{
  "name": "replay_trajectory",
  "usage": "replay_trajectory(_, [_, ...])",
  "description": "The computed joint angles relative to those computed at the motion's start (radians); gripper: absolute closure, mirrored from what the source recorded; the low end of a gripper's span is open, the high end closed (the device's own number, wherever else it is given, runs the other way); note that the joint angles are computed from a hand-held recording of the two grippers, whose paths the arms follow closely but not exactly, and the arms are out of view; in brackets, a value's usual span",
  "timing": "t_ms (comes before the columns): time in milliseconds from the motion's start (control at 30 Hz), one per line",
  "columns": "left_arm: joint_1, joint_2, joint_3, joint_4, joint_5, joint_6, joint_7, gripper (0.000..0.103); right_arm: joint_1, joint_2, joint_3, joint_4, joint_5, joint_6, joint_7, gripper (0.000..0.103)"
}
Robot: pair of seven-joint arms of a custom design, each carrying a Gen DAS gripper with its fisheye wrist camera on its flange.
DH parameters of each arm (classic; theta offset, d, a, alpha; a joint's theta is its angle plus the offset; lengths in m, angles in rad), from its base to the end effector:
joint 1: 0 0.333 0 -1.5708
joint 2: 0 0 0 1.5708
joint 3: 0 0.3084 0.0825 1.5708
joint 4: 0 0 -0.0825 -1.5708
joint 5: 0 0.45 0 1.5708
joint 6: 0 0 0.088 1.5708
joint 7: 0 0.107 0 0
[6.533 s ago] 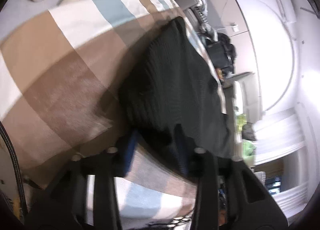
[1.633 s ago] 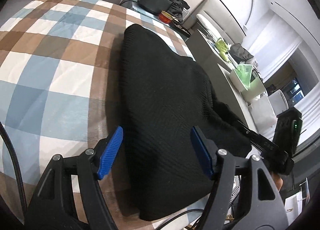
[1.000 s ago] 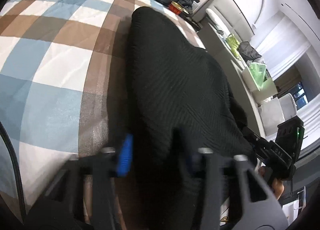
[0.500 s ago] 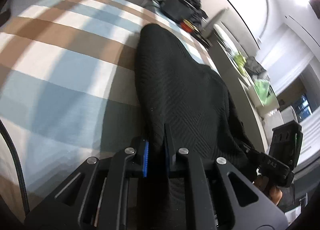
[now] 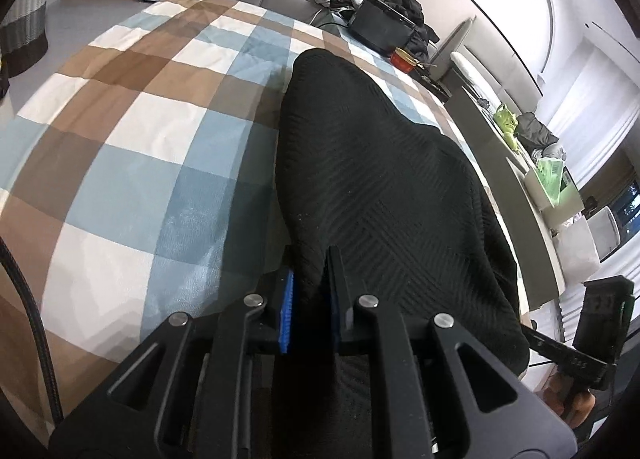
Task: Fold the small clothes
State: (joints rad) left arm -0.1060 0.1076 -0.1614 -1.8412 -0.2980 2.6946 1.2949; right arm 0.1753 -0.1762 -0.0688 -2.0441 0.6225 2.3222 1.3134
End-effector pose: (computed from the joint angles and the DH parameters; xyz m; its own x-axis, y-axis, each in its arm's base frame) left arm 0.6790 -0.1719 0.5219 0.0680 -0.8893 0.4523 -0.7771 -0.3315 -0.5350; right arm 0.6043 0.0733 0.5438 0.1483 -0.8705 -0.4693 -0.8910 0.0884 -0.4454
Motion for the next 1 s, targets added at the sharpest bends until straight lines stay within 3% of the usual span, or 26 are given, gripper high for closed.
replay_trajectory(167, [-0.004, -0.047, 0.010, -0.041, 0.069, 0.036, -0.054, 0.092, 0.014, -0.012, -0.015, 0.005, 0.107, -0.013, -0.077, 0.080])
replay_trajectory(300, [-0.004, -0.066, 0.002, -0.052, 0.055, 0.047, -0.044, 0.073, 0.012, 0.020, -0.014, 0.034, 0.160, -0.022, -0.093, 0.077])
replay_trajectory(433, [-0.008, -0.067, -0.007, -0.044, 0.004, 0.037, 0.010, 0.065, 0.000, 0.064, 0.011, 0.070, 0.115, 0.002, -0.046, 0.077])
replay_trajectory(500, [-0.013, -0.071, -0.008, -0.047, 0.009, 0.035, 0.007, 0.061, -0.005, 0.068, 0.031, 0.063, 0.034, 0.040, 0.004, 0.096])
replay_trajectory(633, [-0.016, -0.068, -0.008, -0.044, 0.011, 0.023, 0.005, 0.061, -0.012, 0.065, 0.028, 0.041, 0.003, 0.024, 0.043, 0.096])
replay_trajectory(833, [-0.012, -0.060, -0.004, -0.035, 0.004, 0.011, 0.002, 0.061, -0.012, 0.070, 0.039, 0.076, -0.119, 0.070, 0.075, 0.086])
replay_trajectory(900, [-0.010, -0.057, -0.002, -0.032, 0.005, 0.004, -0.003, 0.061, -0.011, 0.089, 0.036, 0.111, -0.106, 0.113, 0.071, 0.067])
replay_trajectory(1000, [-0.008, -0.055, -0.001, -0.031, 0.007, 0.001, -0.005, 0.061, -0.012, 0.144, 0.037, 0.182, -0.042, 0.193, 0.030, 0.059])
